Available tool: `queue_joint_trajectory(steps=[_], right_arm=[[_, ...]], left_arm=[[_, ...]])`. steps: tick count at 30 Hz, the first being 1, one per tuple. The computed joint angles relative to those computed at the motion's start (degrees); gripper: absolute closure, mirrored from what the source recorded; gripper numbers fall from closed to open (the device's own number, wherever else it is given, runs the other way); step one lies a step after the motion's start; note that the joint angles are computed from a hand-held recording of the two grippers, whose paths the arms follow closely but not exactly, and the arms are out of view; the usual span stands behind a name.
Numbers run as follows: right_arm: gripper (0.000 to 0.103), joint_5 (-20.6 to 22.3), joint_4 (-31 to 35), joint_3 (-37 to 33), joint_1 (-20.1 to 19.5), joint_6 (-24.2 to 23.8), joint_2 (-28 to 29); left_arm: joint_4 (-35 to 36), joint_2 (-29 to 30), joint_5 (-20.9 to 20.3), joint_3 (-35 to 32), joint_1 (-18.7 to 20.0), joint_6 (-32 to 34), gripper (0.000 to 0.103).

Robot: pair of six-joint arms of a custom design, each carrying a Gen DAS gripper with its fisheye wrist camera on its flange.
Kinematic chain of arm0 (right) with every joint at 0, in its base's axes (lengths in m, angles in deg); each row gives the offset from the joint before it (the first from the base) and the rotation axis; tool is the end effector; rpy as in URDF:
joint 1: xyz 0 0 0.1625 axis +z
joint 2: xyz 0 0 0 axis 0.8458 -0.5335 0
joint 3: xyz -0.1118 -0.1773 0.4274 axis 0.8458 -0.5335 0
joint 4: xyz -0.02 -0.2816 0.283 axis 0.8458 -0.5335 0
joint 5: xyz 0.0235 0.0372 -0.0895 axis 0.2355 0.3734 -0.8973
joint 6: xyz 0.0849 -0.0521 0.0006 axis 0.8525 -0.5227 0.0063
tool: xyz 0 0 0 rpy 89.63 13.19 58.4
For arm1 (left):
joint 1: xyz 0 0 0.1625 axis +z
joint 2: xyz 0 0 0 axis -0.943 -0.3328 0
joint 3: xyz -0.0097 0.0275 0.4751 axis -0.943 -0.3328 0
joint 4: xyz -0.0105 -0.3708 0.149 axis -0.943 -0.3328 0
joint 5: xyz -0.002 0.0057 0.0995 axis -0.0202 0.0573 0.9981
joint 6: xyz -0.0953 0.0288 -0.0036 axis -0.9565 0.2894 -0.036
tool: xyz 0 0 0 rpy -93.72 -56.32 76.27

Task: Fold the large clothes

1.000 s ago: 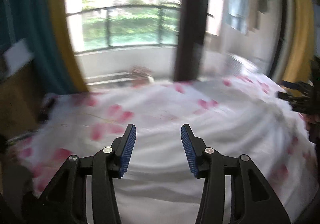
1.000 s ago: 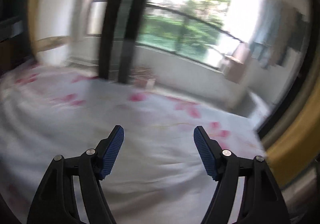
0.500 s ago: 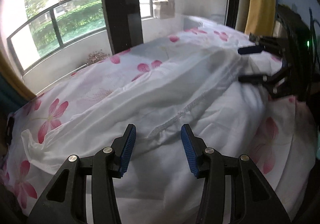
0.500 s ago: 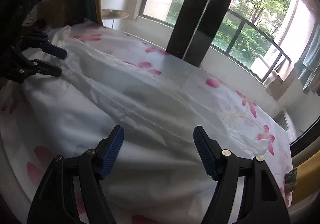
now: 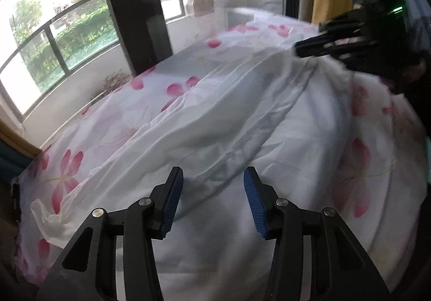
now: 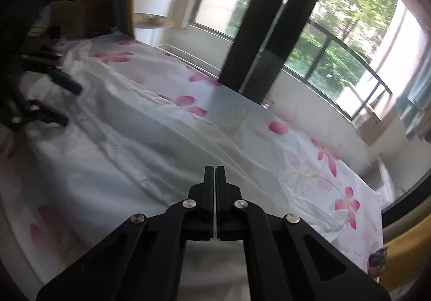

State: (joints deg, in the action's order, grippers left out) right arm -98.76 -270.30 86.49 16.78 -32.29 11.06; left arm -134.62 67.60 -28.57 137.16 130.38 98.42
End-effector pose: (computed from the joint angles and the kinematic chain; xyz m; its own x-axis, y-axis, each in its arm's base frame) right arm -0.0667 -0.6793 0.2870 -0.4267 -0.3796 0.8209 -0.8209 0.5435 -0.1754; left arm -0.2621 -0.8000 -0.0221 -0.3478 0.7971 -0.4937 0.9068 0.4198 0.0390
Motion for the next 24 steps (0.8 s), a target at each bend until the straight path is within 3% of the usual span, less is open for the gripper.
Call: queue_joint_trajectory(steps=[3,4,5,6,7,8,10,13,14,16,24], right_arm=[[0.099,0.6,4.8,0.7,-0.1,0.1,-1.1],[0.086,-0.2,5.3,0.6,0.0,0.2,-0.8],[0.061,-1.6,5.3,0.4,0.2,0.0,-0.2],[0.047,-2.7,4.0,0.4,0.3,-0.8,0.8],[0.039,-2.9,3.0,0.6,0.2,-1.5,1.5],[0.039,-2.7,2.6,0.7,0.1,-1.8,1.7],[0.039,-1.8,2.1,0.8,-0.1,-2.5,1.9],[0.044,-1.3,-1.1,0.5,-0.1,-3.7,2.8],[0.064,-1.3,-1.0,0.2,-0.2,-3.9,2.9],[0.094,-2.4,-1.2,-0.7,0.2,-4.2,3.3],[0.101,-0.2,-0.1,-6.6,1.0,-3.2,4.5]], left_arm=[[3.9,1.2,1.1,-3.0,0.4,-2.4,0.054],[5.3,1.3,0.6,-3.9,0.6,-4.0,0.054],[5.8,1.3,-0.1,-4.3,0.8,-4.9,0.055],[6.0,1.2,-0.8,-4.5,0.9,-5.3,0.058],[5.6,1.1,-0.7,-4.4,0.9,-5.0,0.073],[5.2,1.2,-0.3,-4.4,0.9,-4.6,0.087],[4.6,1.3,0.2,-4.6,1.1,-4.6,0.095],[2.4,1.3,0.2,-4.4,1.1,-4.5,0.099],[1.8,1.3,0.0,-4.3,1.1,-4.5,0.099],[0.8,1.6,-0.1,-4.8,1.0,-4.3,0.099],[2.5,6.3,1.2,-15.1,0.8,-2.6,0.099]])
